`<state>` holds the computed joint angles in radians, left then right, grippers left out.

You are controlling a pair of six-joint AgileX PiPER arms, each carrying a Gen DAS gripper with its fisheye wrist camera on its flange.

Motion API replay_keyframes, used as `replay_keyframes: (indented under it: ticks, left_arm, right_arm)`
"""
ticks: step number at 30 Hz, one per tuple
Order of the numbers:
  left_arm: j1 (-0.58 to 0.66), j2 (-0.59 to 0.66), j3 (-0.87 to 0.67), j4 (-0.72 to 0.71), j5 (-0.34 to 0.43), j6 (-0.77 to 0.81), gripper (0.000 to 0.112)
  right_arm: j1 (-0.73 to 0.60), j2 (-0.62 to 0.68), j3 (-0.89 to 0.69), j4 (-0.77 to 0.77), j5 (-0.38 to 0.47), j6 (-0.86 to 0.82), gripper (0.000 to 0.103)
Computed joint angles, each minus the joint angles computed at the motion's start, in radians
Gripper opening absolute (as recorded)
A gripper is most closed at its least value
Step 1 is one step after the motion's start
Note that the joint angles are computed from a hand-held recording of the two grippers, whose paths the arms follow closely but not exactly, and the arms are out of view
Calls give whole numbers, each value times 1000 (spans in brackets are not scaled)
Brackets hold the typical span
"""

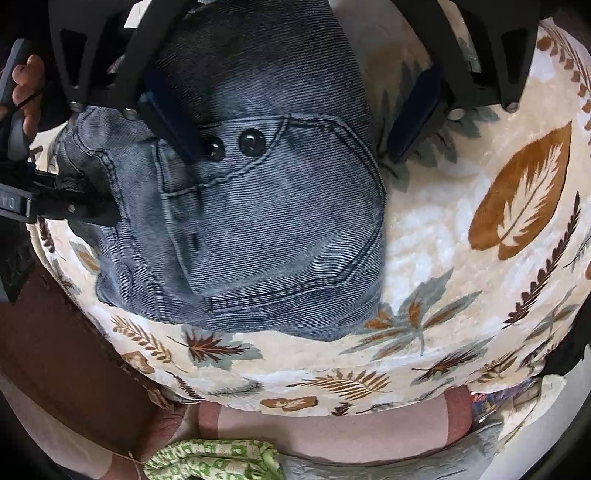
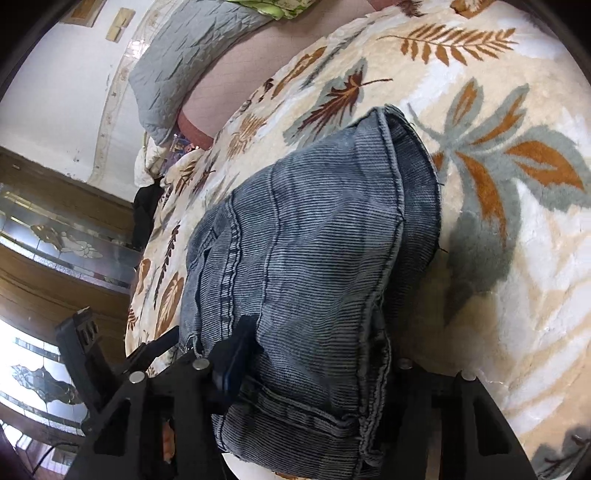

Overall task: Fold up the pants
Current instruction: 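Grasp the bundle edge with the left gripper and tuck it under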

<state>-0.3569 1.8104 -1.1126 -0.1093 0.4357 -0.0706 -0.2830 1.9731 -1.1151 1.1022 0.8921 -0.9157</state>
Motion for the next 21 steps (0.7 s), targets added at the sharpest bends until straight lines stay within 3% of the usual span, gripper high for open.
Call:
replay_keyframes:
  ticks: [4,12,16,21]
  left_arm:
    - [9,-11,5,-74,-3,74,82]
    - [42,-49,20,-208,-12,207,45]
    - [74,-71,24,-296,2,286,38]
    - [93,-125,16,-261,8,267,32]
  right_arm:
    - [20,-30,22,11,-41,-27,50]
    - [73,-154,125,136,-155,-224,42]
    - [103,-206,165,220,-188,-317,42]
    - [167,-253,180,309,-246,-399,39]
